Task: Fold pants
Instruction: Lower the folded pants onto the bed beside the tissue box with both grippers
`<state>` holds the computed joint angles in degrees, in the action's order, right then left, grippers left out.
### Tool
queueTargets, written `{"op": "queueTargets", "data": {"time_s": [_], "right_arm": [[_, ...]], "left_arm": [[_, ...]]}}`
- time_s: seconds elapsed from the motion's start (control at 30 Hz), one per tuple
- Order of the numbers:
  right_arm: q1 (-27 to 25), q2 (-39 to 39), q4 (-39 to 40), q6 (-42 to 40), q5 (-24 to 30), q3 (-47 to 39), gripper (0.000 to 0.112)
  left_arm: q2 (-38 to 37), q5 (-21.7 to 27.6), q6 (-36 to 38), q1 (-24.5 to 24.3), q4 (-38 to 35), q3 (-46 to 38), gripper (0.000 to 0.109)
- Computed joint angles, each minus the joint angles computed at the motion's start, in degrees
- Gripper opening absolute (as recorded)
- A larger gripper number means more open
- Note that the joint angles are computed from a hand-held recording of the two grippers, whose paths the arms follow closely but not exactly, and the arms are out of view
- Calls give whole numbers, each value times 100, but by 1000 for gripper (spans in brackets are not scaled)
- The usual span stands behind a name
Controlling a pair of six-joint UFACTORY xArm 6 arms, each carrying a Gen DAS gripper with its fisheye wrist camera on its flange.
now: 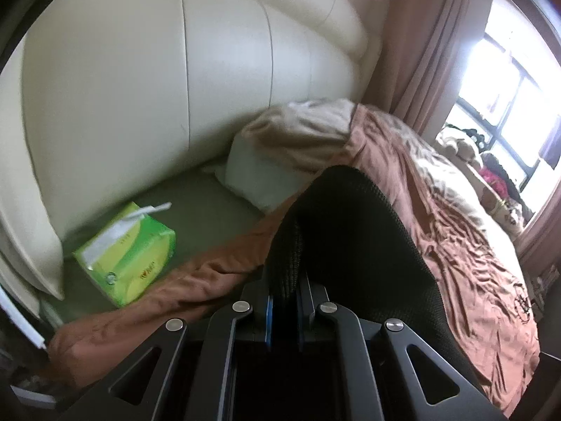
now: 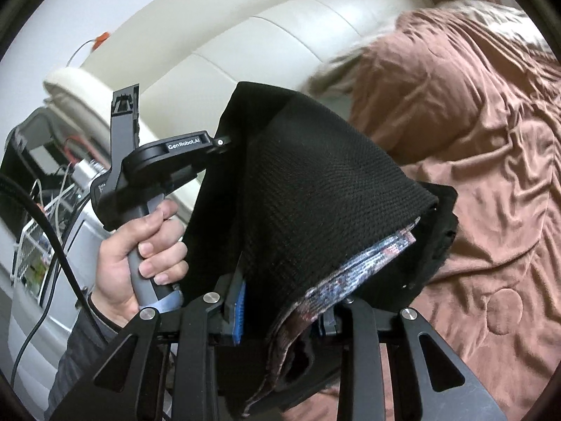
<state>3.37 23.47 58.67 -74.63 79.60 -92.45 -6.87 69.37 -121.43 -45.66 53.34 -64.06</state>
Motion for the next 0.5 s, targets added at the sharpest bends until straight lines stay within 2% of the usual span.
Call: {"op": "queueTargets", "data": {"time_s": [0.13,0.37,0.43,0.47,0.5], "right_arm": [[101,423,-29,344,-82,-477,26],[201,764,-34,709,-204,-791,25],[215,985,-95,1024,-54,-1068,25],[230,1023,-114,1084,-62,-1098,25],[243,1094,-122,1113,-66,-1178,25]], "left_arm": [[162,-325,110,325,-139,13,10],[442,-330,456,578,-580,-137,11],[583,-27,872,607,-940,-347,20],[618,180,929,569,-1028,-438,28],[564,335,860,494,-1044,-448,40]]}}
